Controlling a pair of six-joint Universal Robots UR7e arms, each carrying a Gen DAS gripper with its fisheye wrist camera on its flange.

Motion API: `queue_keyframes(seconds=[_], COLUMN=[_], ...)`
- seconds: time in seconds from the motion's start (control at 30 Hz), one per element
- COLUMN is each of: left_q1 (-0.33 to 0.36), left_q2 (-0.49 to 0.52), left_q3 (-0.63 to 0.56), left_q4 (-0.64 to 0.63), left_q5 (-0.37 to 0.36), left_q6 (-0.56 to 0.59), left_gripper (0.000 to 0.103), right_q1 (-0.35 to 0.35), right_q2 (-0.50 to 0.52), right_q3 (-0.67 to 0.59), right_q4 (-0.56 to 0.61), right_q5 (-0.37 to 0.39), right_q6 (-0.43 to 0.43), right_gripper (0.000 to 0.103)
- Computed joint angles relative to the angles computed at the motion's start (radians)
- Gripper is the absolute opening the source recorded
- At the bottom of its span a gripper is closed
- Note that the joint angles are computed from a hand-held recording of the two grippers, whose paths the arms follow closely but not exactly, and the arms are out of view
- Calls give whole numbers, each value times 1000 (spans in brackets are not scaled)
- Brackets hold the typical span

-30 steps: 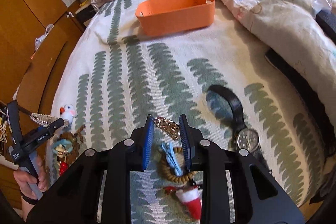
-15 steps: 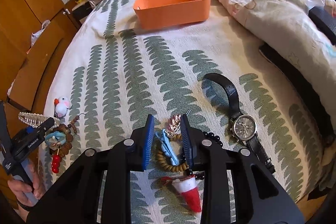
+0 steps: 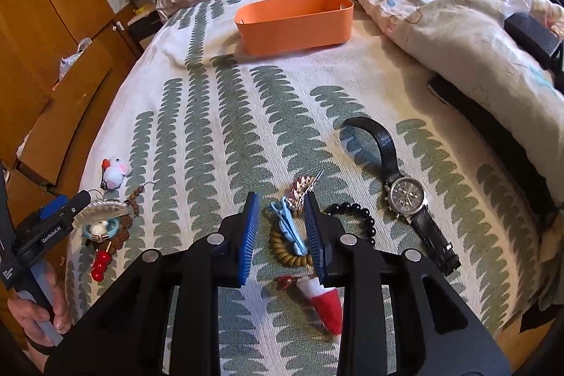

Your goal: Organize jewelry

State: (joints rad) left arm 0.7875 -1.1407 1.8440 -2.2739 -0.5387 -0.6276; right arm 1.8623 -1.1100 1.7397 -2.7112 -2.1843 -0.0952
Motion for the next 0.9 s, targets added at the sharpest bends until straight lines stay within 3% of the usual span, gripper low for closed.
queue_keyframes(seconds=[0.1, 0.2, 0.3, 0.43, 0.57, 0.63, 0.9], left_q1=[-10, -34, -72, -104, -119, -129, -145], left_q2=[-5, -10, -18, -27, -40, -39, -29], left_q3=[11, 29, 76, 121, 137, 150, 166], left_q4=[-3, -10, -46, -59, -86, -119, -131], left_q5=[7, 34, 86, 117, 103, 123, 155], left_q6=[-10, -16, -7, -6, 12, 29, 39], left_gripper=[76, 76, 87, 89, 91, 97, 97], right_q1=[6, 23, 41, 58, 65, 68, 66], right_q2=[-9, -12, -13, -14, -22, -25, -19], right_q3=[22, 50, 84, 129, 177, 191, 213], right_q4=[-23, -63, -112, -168, -212, -227, -231], right_q5=[-6, -27, -52, -72, -79, -85, -97], right_q6=[-7, -31, -59, -95, -103, -111, -107], right_gripper=[34, 43, 55, 69, 75, 77, 78])
